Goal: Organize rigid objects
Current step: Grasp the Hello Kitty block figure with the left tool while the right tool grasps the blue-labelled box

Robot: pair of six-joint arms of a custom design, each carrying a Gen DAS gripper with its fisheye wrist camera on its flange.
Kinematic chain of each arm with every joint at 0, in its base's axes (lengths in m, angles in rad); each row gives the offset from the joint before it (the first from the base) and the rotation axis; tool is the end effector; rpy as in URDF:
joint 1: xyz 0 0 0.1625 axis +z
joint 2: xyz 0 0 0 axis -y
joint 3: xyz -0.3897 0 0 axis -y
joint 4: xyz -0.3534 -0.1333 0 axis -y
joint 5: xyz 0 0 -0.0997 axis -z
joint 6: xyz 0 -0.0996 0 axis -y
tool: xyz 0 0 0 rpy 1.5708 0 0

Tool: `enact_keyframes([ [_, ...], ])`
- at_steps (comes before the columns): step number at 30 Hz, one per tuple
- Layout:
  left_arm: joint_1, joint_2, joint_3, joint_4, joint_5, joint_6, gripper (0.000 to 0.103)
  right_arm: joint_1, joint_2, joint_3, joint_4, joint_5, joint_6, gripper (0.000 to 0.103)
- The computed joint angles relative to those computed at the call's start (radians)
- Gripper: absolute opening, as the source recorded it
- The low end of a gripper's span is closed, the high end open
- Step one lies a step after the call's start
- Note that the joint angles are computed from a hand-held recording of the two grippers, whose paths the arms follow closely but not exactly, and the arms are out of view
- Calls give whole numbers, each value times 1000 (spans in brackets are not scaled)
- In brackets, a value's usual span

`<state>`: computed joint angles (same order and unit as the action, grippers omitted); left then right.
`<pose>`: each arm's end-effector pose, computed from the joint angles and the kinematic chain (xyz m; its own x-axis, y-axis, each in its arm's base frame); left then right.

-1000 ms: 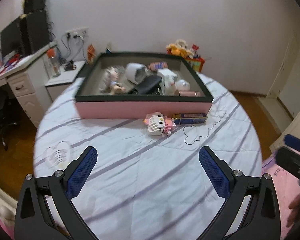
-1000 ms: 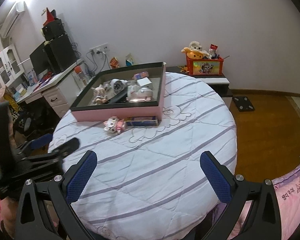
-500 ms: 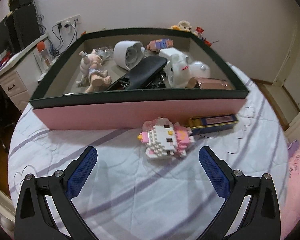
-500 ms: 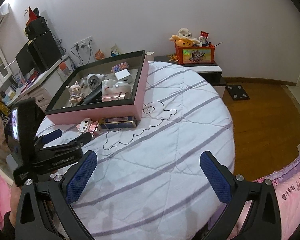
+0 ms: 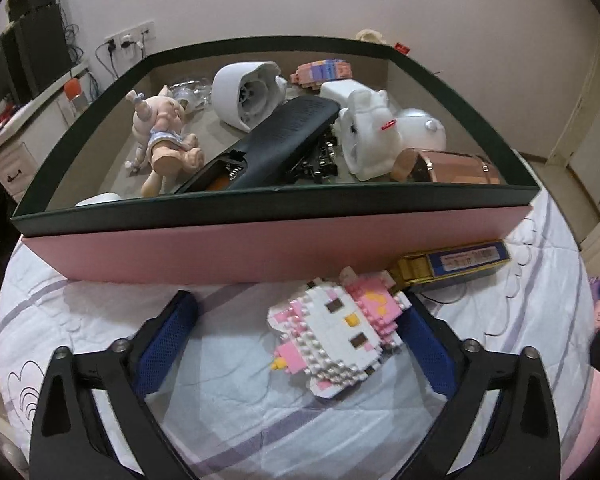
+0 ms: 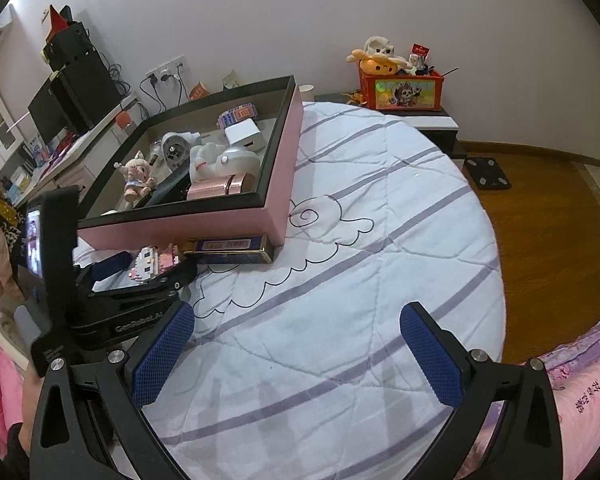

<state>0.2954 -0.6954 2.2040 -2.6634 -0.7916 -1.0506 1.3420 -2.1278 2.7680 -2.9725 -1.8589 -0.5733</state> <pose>-0.3079 -0.3062 -0.0456 -0.7273 0.1483 -0.6701 0.4910 0.7947 -0.3569 0.0534 -0.2337 0.2819 -0.8362 -0.0393 0.5470 -0.3445 0.8137 -0.4681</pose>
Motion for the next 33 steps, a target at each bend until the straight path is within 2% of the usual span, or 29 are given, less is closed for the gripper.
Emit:
enact_keyframes([
  [2,-8,-7,17,-24,3,9,81,5,31,-1,-22,-7,7,103],
  [3,-15,-10,22,-16,13,0,59,11,55,-1,-41,-15,12,103],
  [8,-9,-41,69,-93,-4,27,60,42,129,0,-96,-41,27,103],
  [15,-37,-101,133,-92,2,-12,60,87,270,-4,-211,-90,69,103],
  [22,-70,-206,223,-57,15,-98,60,154,509,-26,-390,-154,125,103],
  [25,-81,-243,263,-53,15,-126,60,200,643,-52,-489,-215,154,103],
  [28,-81,-264,292,-63,14,-140,60,235,726,-79,-555,-270,183,103],
  [33,-66,-247,322,-156,7,-117,60,287,885,-129,-688,-399,213,103],
])
